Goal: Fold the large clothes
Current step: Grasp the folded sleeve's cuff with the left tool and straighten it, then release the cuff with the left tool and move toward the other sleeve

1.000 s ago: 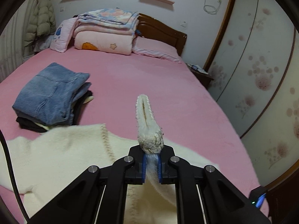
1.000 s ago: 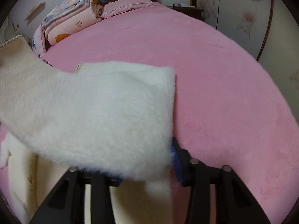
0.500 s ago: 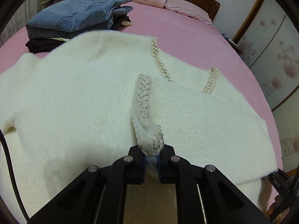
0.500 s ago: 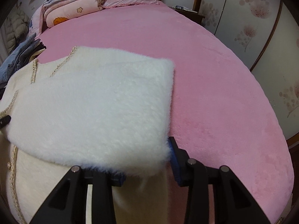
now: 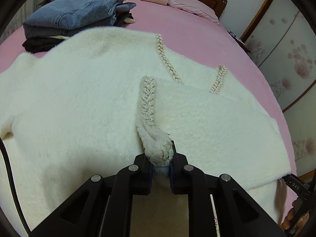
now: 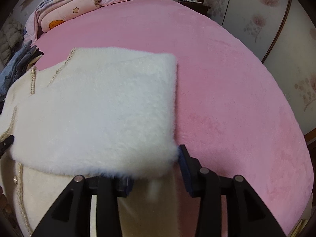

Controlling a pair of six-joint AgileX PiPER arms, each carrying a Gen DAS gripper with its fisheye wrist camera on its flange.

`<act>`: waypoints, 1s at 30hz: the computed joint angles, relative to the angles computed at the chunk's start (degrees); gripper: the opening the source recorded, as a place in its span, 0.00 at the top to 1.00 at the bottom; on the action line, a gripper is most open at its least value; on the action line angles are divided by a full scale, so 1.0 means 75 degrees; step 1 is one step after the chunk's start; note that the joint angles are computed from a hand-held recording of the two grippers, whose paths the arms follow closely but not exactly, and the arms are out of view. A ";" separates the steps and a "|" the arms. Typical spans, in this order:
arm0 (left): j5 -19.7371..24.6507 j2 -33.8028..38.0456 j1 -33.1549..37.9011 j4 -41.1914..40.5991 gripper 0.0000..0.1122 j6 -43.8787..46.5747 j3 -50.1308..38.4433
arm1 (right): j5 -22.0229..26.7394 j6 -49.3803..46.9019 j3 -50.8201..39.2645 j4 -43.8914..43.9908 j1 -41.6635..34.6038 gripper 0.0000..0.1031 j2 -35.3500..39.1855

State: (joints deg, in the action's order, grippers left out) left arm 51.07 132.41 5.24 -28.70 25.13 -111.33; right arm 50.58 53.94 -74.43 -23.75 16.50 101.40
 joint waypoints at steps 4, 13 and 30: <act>0.0066 0.0186 -0.0231 0.0493 0.90 -0.0128 -0.0526 | 0.0148 0.0130 0.0336 -0.0264 0.0192 0.60 -0.0351; 0.0196 0.0451 -0.0211 0.0591 0.90 -0.0681 -0.1217 | 0.0314 0.0055 0.0673 -0.0126 0.0341 0.60 -0.0782; 0.0388 -0.0908 0.0059 -0.0160 0.53 0.0385 -0.0131 | -0.0312 -0.0414 0.0363 0.0705 0.0000 0.58 -0.1392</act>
